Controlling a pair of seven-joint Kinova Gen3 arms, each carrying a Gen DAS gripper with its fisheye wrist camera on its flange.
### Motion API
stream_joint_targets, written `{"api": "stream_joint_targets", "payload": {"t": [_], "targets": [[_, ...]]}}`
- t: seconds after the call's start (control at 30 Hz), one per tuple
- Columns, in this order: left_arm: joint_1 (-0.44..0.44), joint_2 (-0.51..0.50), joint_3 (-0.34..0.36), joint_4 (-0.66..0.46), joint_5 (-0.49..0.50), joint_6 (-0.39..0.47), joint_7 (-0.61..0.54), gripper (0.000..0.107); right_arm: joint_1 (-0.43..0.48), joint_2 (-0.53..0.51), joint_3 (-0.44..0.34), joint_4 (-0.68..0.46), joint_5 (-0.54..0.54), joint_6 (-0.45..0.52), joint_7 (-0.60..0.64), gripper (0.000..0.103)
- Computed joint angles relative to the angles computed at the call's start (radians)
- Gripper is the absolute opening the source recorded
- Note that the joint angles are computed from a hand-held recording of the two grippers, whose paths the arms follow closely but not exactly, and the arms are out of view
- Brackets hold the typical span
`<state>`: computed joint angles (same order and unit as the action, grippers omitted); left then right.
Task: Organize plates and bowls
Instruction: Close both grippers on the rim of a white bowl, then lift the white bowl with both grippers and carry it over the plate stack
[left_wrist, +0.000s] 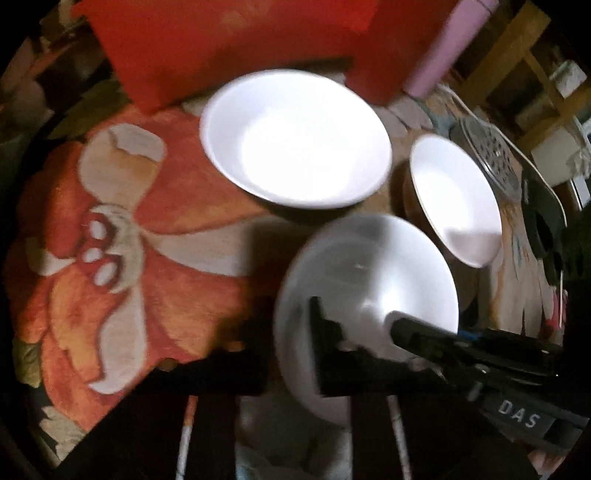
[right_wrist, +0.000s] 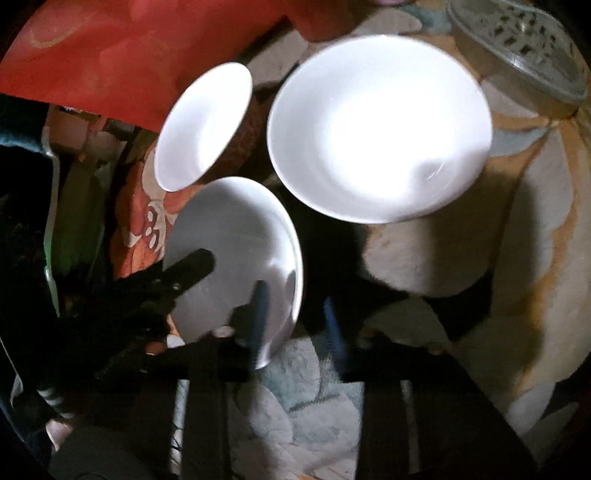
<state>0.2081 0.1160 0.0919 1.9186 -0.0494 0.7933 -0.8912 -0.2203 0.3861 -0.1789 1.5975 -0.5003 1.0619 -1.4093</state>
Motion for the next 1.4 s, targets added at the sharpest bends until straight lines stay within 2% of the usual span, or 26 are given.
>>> {"api": "stream_joint_targets", "payload": {"t": [0.03,0.13,0.27,0.6,0.87,1.4], "targets": [[0.024,-0.003,-0.011,-0.001,-0.022,0.001,0.021,0.01,-0.005,-0.001,0.002,0.0,0.006,-0.003,-0.007,0.014],[0.046,-0.017,0.017,-0.012,-0.073,0.027,0.076,0.008,-0.018,-0.022,0.004,0.007,0.042,-0.003,-0.003,0.013],[0.096,-0.038,0.045,-0.029,-0.138,0.076,0.131,0.008,0.001,-0.044,0.001,0.033,0.027,0.016,0.039,0.013],[0.204,-0.046,0.114,-0.09,-0.181,0.18,0.25,0.008,0.079,-0.145,0.05,0.112,-0.012,0.101,0.134,0.013],[0.32,0.028,0.146,-0.216,-0.216,0.263,0.277,0.008,0.157,-0.225,0.118,0.161,-0.023,0.168,0.165,0.013],[0.505,0.195,0.127,-0.476,-0.221,0.338,0.259,0.008,0.342,-0.292,0.24,0.197,-0.026,0.273,0.238,0.013]]}}
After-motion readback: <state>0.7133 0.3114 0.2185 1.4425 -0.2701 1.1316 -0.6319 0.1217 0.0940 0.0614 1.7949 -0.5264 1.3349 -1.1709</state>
